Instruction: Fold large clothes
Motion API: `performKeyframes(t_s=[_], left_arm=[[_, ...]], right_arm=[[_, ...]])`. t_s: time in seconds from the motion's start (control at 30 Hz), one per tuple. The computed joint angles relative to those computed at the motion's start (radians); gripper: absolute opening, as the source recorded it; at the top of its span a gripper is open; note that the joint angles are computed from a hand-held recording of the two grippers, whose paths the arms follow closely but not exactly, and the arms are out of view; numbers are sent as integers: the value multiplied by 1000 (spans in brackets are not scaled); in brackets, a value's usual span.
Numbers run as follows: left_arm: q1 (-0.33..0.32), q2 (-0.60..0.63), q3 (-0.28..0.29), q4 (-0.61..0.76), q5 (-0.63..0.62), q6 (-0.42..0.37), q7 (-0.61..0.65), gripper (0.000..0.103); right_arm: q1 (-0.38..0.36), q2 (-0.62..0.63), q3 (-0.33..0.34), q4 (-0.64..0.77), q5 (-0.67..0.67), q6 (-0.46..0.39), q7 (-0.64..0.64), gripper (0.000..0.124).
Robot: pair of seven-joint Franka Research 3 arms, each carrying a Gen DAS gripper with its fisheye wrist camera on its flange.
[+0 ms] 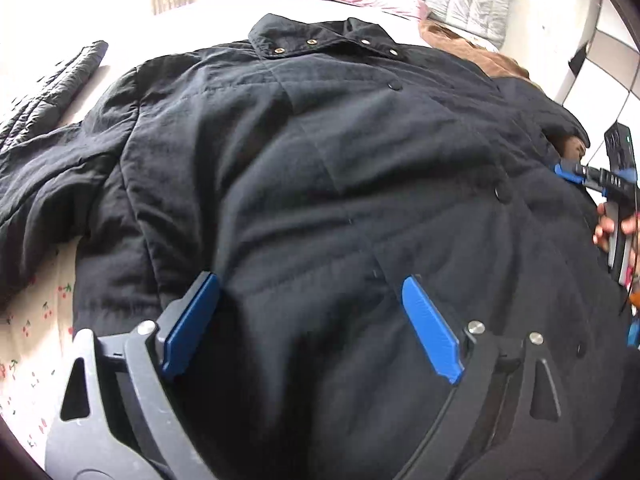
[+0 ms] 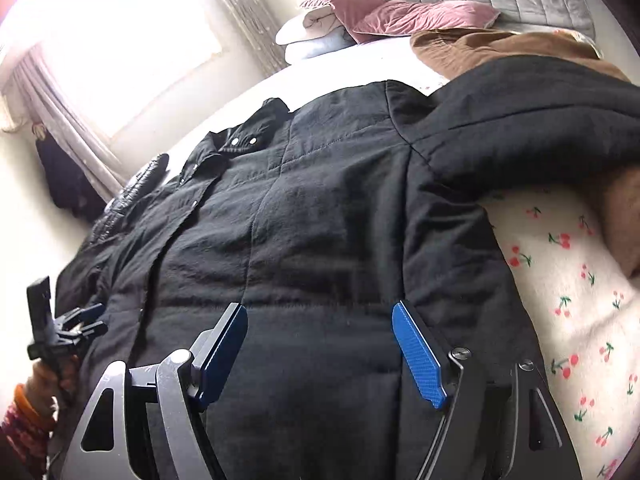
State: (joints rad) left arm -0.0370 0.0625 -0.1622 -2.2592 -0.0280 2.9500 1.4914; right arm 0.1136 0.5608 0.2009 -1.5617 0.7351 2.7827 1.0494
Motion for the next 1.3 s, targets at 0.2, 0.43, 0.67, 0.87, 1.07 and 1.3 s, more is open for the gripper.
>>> performKeyframes(t_s=[0.2,0.43,0.67,0.87,1.07,1.3], left_arm=[[-31,-127,18,-64,90,-96,-131,93],[-39,-184,22,11,48,-165,-351,100],[-37,-130,9,105,161,-194,-570,102],[-43,-52,11,109,196,-124,-681,102],[-39,-13,4,92,69,-91,-631,102],[-32,-18,18,87,168,-101,-685,102]], right_arm=[[19,-120,-83,-98,-63,-35,134,76],[14,-146,-176,-31,-171,-9,359,77],[-114,-77,-168,88,-113,-79,534,77],[-194,-16,-138,136,-32,-73,579,77],[-183,80,-165,241,-76,-75,689,76],[-34,163,-372,366,-404,-112,1038,26]])
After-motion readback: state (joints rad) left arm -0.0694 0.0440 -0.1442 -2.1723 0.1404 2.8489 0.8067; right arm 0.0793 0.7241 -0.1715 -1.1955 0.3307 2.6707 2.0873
